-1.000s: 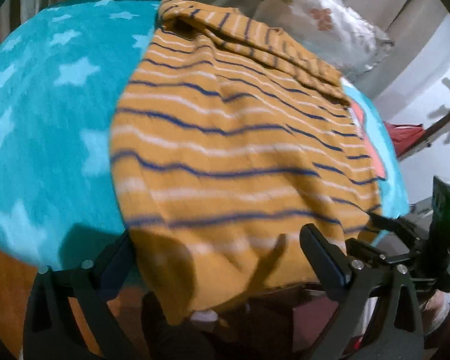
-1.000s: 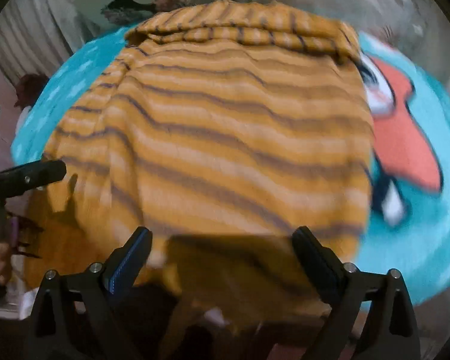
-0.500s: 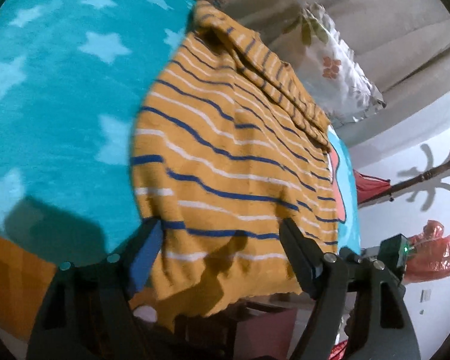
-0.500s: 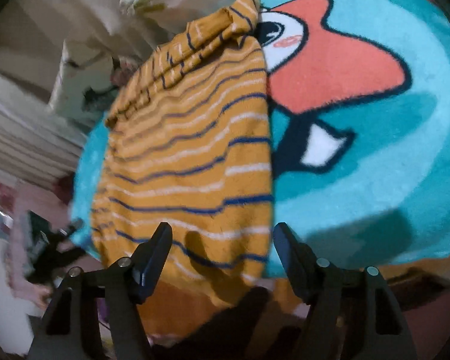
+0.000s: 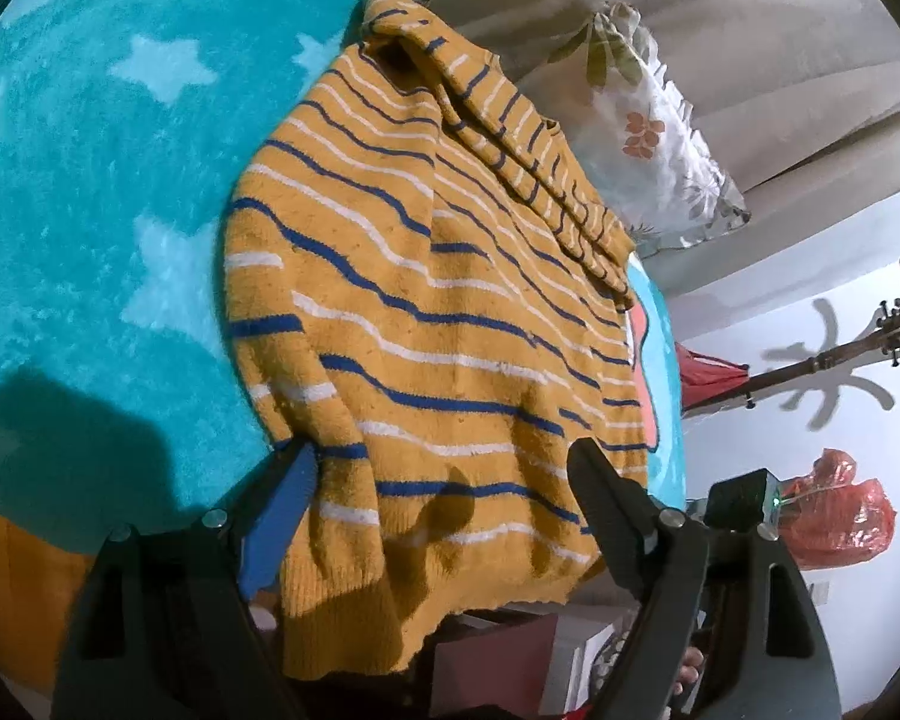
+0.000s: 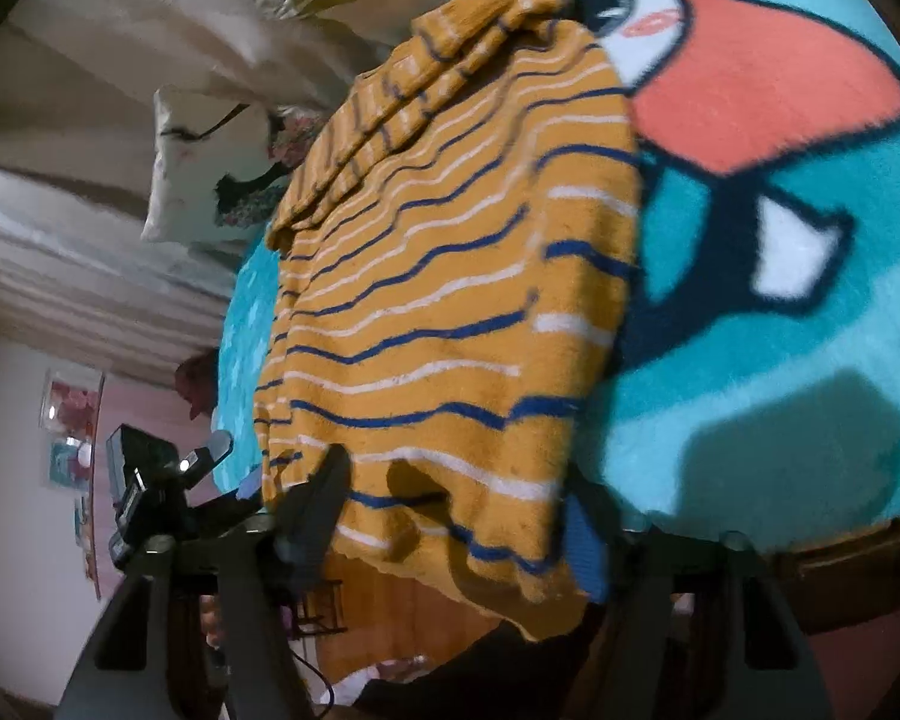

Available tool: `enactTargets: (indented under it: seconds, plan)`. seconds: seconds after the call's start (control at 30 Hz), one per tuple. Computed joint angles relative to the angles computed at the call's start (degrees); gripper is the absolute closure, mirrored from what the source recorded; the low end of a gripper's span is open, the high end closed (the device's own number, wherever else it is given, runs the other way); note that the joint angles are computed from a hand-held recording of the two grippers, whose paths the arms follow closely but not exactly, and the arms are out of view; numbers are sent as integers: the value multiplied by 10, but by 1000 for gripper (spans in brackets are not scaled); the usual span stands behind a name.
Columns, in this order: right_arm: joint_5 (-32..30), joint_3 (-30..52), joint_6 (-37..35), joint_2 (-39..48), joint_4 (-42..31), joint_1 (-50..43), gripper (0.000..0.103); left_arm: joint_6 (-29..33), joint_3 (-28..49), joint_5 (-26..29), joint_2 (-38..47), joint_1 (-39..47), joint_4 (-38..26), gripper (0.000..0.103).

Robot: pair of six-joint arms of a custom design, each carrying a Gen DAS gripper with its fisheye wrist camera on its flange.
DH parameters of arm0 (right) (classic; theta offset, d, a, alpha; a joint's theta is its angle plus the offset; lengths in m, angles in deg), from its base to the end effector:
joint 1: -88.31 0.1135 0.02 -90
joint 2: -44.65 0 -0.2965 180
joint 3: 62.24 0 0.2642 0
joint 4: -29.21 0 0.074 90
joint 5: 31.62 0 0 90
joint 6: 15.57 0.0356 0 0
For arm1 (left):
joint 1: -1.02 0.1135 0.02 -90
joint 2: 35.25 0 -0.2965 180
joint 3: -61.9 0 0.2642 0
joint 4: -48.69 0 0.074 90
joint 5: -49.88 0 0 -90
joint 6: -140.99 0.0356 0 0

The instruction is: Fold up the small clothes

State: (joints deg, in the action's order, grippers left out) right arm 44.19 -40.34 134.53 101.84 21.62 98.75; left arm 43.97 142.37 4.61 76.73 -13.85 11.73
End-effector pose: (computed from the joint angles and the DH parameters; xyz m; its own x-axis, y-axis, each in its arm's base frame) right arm 0.1504 0.0366 0.1362 -0.6390 0.7368 -0.2207 0.4045 0.5659 0.7184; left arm 0.3731 -0.1250 0.1580 -0.9451 0.1611 -0.2842 0.3188 0.6449 -0.6946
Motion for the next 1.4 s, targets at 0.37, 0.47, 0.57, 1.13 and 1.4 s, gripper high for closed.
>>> enactTargets:
  seconds: [0.37,0.47,0.57,1.13,1.4]
  plan:
    - [28,15,6,-48,-92,15,90,34,12,-124,-27,-21,-51,90]
    - [46,9,32,-117,-132,56,91,42,-18,-128,-60,-17,-49,91]
    - [69,9,63,-199,-191,93,91,53,-43,-121,-96,-5,-63,101]
    - [99,3,47,-116,-191,120,81,32,-69,-150,-60,-7,4,28]
    - [140,2,72,-7,-146,161,45,44,-59,-147,-40,-9,-30,76]
